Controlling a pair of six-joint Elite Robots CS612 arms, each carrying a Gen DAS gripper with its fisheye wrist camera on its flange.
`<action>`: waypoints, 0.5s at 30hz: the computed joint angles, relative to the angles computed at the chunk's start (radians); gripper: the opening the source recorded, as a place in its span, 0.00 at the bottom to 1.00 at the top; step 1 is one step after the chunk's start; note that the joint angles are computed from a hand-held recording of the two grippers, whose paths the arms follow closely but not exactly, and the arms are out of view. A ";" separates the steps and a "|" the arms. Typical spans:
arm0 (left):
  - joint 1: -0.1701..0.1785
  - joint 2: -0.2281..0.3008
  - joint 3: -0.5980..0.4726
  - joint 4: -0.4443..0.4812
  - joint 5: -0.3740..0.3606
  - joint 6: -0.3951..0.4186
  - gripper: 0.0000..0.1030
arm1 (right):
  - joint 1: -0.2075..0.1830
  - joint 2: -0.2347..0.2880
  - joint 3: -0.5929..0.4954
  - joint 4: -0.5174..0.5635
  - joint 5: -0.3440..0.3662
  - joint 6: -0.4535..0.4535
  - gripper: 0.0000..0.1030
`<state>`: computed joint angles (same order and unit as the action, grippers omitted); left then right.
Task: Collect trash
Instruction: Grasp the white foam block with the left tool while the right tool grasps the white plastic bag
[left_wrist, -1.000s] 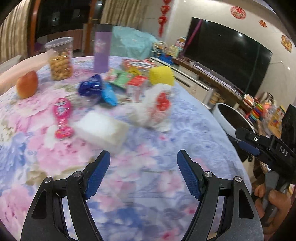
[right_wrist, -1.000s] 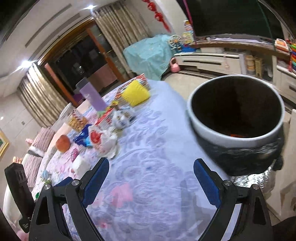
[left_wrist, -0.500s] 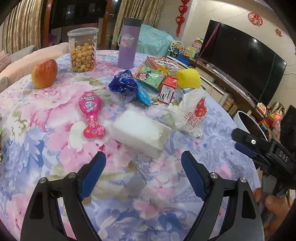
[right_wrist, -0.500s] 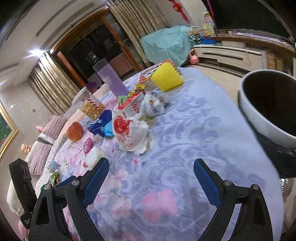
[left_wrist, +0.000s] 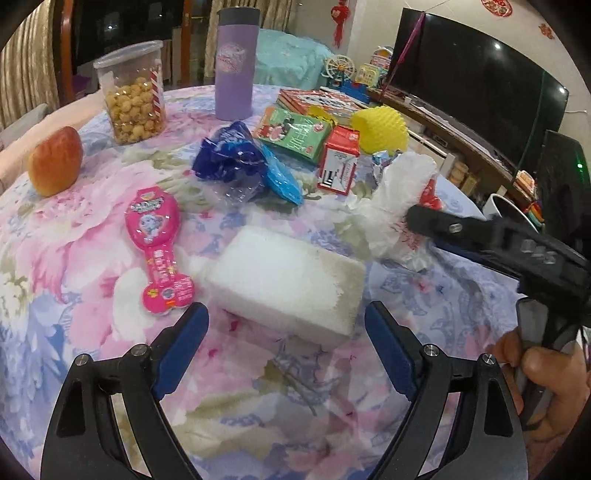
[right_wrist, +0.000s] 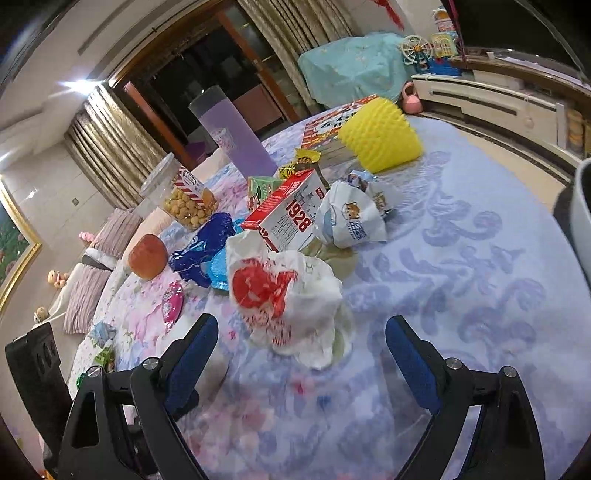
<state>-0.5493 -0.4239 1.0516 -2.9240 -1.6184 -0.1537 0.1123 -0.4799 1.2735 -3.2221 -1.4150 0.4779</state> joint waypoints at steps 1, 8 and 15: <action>0.000 0.002 -0.004 0.001 -0.003 0.003 0.73 | 0.000 0.003 -0.007 0.008 0.000 -0.011 0.71; -0.001 -0.005 0.011 -0.019 -0.024 0.020 0.37 | -0.005 -0.007 0.026 -0.009 0.015 -0.028 0.18; -0.013 -0.020 0.044 -0.092 -0.061 0.025 0.32 | -0.016 -0.041 0.106 -0.098 0.010 0.001 0.05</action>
